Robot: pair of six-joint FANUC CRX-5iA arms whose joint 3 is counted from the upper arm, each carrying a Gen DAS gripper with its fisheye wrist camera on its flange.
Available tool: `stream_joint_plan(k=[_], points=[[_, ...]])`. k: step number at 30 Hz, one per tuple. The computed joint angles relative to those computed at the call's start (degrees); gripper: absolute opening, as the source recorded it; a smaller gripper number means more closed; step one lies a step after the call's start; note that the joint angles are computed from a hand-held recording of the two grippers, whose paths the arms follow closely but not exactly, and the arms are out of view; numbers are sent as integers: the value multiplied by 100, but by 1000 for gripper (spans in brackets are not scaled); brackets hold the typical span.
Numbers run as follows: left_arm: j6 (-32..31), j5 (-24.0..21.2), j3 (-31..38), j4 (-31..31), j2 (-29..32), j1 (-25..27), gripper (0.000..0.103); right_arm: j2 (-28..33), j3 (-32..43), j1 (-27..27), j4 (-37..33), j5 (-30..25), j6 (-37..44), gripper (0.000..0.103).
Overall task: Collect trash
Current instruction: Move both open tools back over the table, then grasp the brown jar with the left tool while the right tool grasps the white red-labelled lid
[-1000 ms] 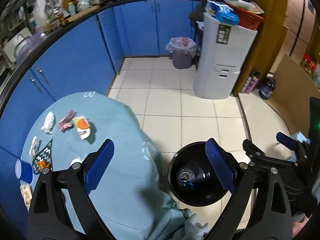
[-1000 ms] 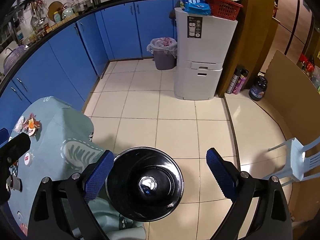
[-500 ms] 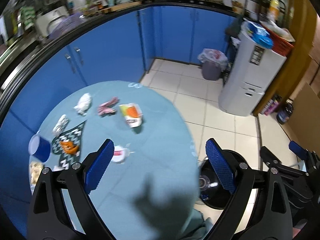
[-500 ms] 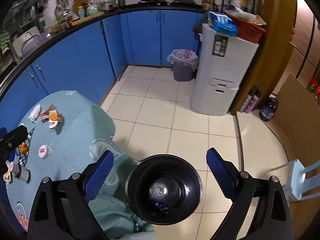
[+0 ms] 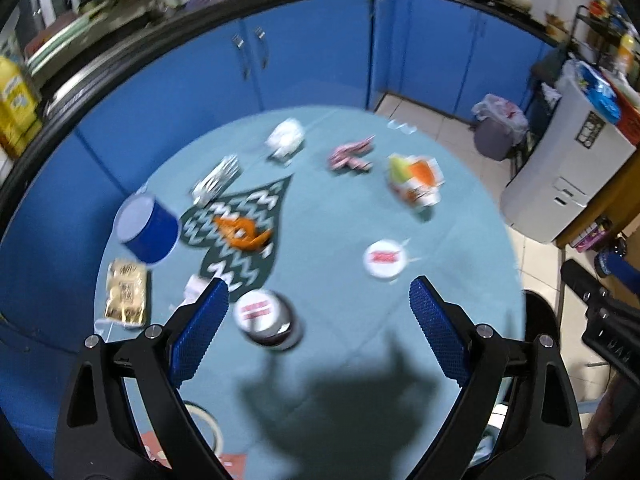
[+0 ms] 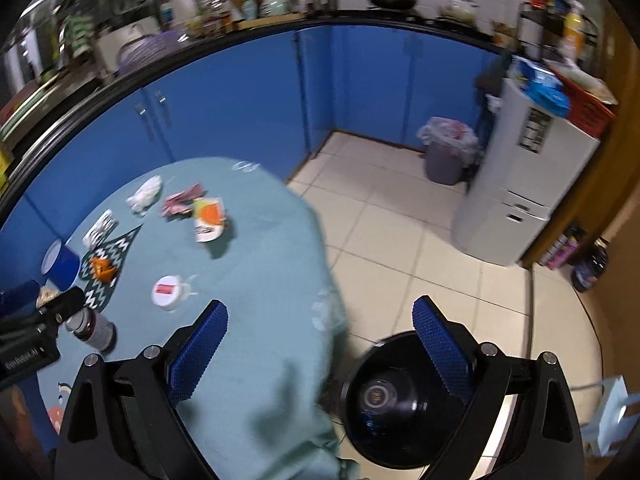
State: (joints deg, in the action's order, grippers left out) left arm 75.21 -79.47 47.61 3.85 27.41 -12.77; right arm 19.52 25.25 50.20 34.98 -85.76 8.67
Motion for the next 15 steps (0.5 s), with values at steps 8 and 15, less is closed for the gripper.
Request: stream_joint_plan(k=[8,15], points=[[-89,-499,49,8,359,312,77,1006,1298,-244,-577,-2,1114,91],[-248,-803,269,160,655,455,46,1748,2380,-387,-961,-203,1757,91]])
